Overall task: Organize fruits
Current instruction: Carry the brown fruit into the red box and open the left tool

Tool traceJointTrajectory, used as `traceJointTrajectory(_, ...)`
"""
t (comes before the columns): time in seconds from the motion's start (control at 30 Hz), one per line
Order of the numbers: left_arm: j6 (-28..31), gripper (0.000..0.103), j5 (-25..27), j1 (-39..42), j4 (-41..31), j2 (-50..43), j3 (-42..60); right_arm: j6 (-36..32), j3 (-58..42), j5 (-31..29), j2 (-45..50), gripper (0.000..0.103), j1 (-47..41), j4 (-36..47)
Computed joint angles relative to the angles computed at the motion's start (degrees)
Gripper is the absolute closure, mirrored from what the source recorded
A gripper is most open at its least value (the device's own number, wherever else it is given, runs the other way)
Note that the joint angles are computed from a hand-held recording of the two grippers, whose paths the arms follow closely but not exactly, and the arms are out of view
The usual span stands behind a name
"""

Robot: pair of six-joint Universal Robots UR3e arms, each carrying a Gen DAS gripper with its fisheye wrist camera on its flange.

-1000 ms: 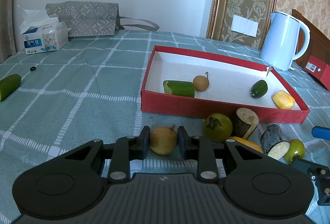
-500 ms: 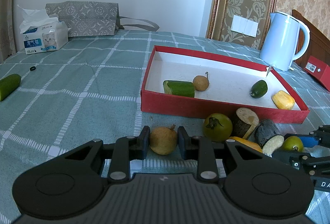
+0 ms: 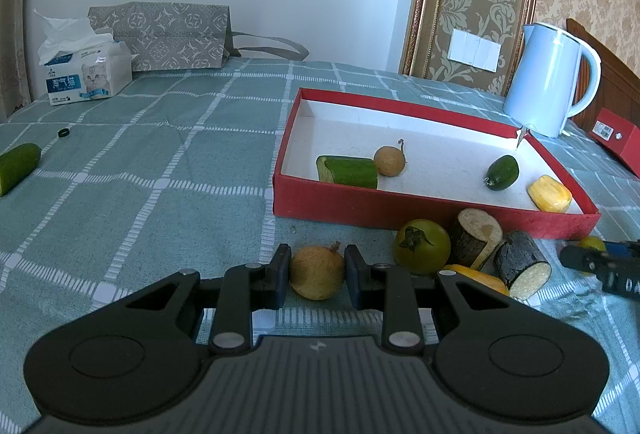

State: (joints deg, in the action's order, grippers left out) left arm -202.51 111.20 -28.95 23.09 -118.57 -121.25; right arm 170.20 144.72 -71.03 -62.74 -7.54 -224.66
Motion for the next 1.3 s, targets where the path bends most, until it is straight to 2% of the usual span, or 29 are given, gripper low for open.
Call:
traceJointTrajectory(0.03,0.1,0.075,0.2,-0.1,-0.2,0.0,0.1,1.7,-0.7,-0.1,0.2,0.070,-0.1,0.4)
traceJointTrajectory(0.1,0.2,0.075,0.1,0.0,0.0,0.1,-0.1,5.3,-2.6,-4.1,1.1,0.070,1.9,0.5)
traceJointTrajectory(0.2,0.2,0.075,0.2,0.0,-0.1,0.0,-0.1,7.4,-3.4,-5.9,1.8,0.069,2.7,0.2)
traceJointTrajectory(0.3,0.3,0.075,0.3,-0.1,-0.1,0.0,0.0,7.1,-5.2,-10.0,2.0,0.069,5.9,1.7)
traceJointTrajectory(0.53,0.4,0.075,0.5,-0.3,-0.4,0.0,0.2,6.3,-6.6,-13.2,2.0,0.069,8.1,3.2)
traceJointTrajectory(0.87,0.4,0.075,1.2,-0.4,-0.9,0.1,0.3,6.0,-7.0,-13.8,1.9,0.069,8.6,3.7)
traceJointTrajectory(1.03,0.0,0.075,3.4,-0.8,-2.2,0.5,0.9,6.0,-6.9,-13.5,1.8,0.068,8.5,3.7)
traceJointTrajectory(1.2,2.5,0.075,2.1,-0.1,-3.0,3.2,2.2,5.9,-6.5,-12.8,1.7,0.068,7.8,3.6)
traceJointTrajectory(1.3,3.7,0.075,0.3,0.4,-7.1,3.8,6.7,5.9,-6.6,-12.7,1.7,0.067,7.8,3.7)
